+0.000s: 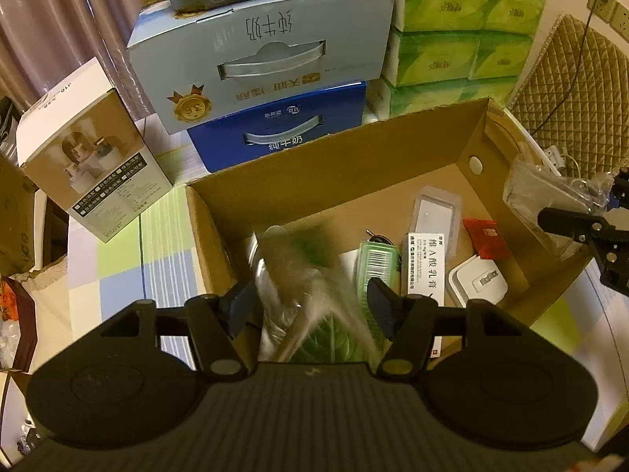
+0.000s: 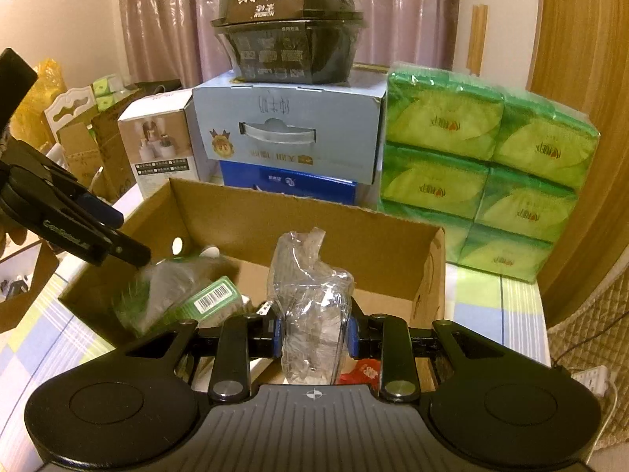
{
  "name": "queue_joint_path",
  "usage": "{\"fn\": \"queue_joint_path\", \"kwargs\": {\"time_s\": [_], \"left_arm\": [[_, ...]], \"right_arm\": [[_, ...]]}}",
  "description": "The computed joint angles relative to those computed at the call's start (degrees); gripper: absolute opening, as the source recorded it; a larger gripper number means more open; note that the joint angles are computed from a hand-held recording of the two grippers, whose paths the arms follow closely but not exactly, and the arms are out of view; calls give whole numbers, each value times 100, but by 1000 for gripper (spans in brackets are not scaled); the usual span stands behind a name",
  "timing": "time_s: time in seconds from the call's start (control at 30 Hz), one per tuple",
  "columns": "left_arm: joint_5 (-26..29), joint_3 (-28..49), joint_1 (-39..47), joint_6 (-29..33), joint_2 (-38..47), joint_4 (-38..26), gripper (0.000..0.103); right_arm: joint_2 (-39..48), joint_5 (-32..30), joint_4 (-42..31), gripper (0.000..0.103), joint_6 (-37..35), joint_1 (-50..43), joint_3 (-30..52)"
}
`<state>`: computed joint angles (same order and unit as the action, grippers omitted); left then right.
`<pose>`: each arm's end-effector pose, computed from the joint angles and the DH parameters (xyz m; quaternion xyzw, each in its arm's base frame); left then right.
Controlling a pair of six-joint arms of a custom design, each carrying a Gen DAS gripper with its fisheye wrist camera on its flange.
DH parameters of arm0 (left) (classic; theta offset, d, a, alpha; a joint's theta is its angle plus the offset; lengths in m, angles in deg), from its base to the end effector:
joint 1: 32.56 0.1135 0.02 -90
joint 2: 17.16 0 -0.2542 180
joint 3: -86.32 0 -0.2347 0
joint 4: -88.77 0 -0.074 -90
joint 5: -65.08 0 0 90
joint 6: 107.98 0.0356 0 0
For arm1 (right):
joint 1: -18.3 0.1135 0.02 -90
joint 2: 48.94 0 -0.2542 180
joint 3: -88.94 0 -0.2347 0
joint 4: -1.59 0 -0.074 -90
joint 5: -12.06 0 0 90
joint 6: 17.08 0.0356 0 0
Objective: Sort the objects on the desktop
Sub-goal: 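Lower the tea bag and clear packet into the box and open both tools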
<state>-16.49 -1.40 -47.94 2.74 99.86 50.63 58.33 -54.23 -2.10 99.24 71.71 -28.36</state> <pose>0.3828 -0.1107 0.1445 0.3168 0.9164 -0.0605 0.2369 0.2104 0.2593 0.1120 -0.1430 0.9062 0.0761 0.3906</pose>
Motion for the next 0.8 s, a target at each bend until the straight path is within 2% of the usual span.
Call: {"fn": "queue_joint_path", "kwargs": {"time_s": [0.5,0.57,0.6,0.63,0.8], "left_arm": [[240,-656,217,167,-398,294,62],[319,-729,245,152,-441,342,67],[361,-780,259,142,-473,379,70],[395,-840,273,138,-513,428,73],[553,-1155,349,99,-736,629,77]], "right_arm": [[162,74,101,28,146,15,116],[194,18,127,39,226,-39,142],[188,17,151,49,279,-52,126],[163,23,207,52,297,-55,81],[-18,74,204,54,406,-43,-108]]}}
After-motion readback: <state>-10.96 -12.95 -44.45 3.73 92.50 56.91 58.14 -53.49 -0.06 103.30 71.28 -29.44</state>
